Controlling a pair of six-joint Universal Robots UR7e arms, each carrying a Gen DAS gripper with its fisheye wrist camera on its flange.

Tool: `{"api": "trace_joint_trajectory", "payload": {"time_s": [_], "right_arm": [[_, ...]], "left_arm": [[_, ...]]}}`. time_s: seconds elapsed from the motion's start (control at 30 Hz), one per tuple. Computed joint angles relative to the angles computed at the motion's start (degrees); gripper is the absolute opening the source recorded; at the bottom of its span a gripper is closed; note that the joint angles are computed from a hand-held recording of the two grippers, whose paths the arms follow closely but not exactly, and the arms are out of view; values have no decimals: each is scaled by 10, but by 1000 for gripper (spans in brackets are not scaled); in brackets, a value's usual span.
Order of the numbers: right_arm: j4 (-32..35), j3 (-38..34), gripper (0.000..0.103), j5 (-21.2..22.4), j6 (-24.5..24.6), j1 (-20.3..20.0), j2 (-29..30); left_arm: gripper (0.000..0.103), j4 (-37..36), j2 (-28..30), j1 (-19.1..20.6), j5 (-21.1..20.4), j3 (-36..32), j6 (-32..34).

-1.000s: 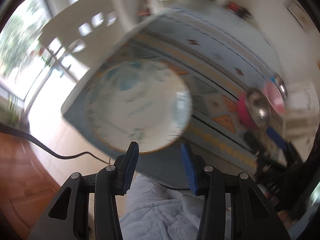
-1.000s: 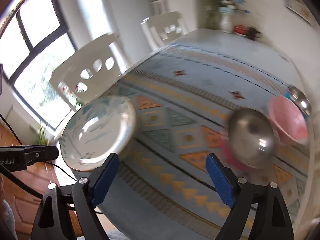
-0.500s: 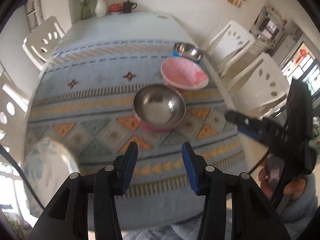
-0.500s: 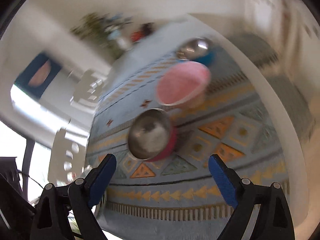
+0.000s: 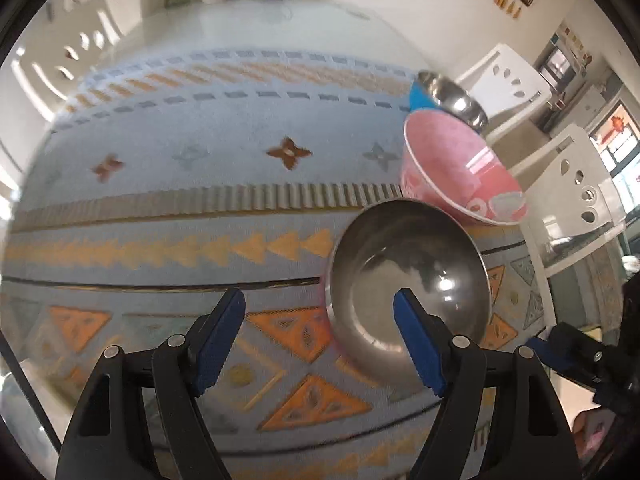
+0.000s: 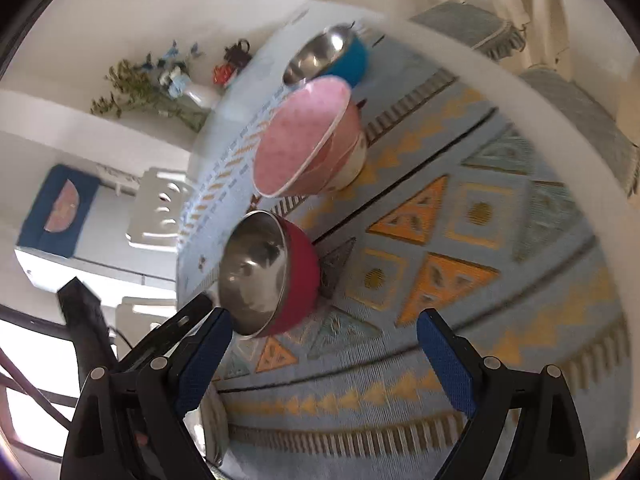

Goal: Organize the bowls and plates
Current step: 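Reach both grippers to the red-sided steel bowl rim and close on it, then carry the red-sided steel bowl with both grippers, lower it, open grippers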

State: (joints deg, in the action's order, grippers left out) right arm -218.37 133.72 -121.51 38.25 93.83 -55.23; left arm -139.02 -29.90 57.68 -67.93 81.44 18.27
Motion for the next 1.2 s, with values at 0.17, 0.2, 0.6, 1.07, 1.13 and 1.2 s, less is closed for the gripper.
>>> {"api": "trace_joint_trajectory", "payload": {"time_s": [0.17, 0.2, 0.6, 1.07, 1.13, 1.2], "right_arm": [[14, -55, 92, 12, -52, -26, 30], [31, -64, 92, 10, -58, -29, 31], [200, -133, 26, -36, -148, -22, 33], [223, -115, 20, -84, -175, 16, 19], [230, -113, 20, -82, -176, 23, 15], [236, -103, 20, -80, -168, 27, 8]], "left_arm": [[74, 12, 11, -11, 6, 2, 20], [74, 1, 10, -13, 7, 9, 34], [17, 3, 11, -18, 45, 10, 43], [17, -54, -37, -37, 57, 84, 101], [17, -52, -46, -39, 54, 94, 97], [17, -51, -54, -41, 59, 104, 92]]}}
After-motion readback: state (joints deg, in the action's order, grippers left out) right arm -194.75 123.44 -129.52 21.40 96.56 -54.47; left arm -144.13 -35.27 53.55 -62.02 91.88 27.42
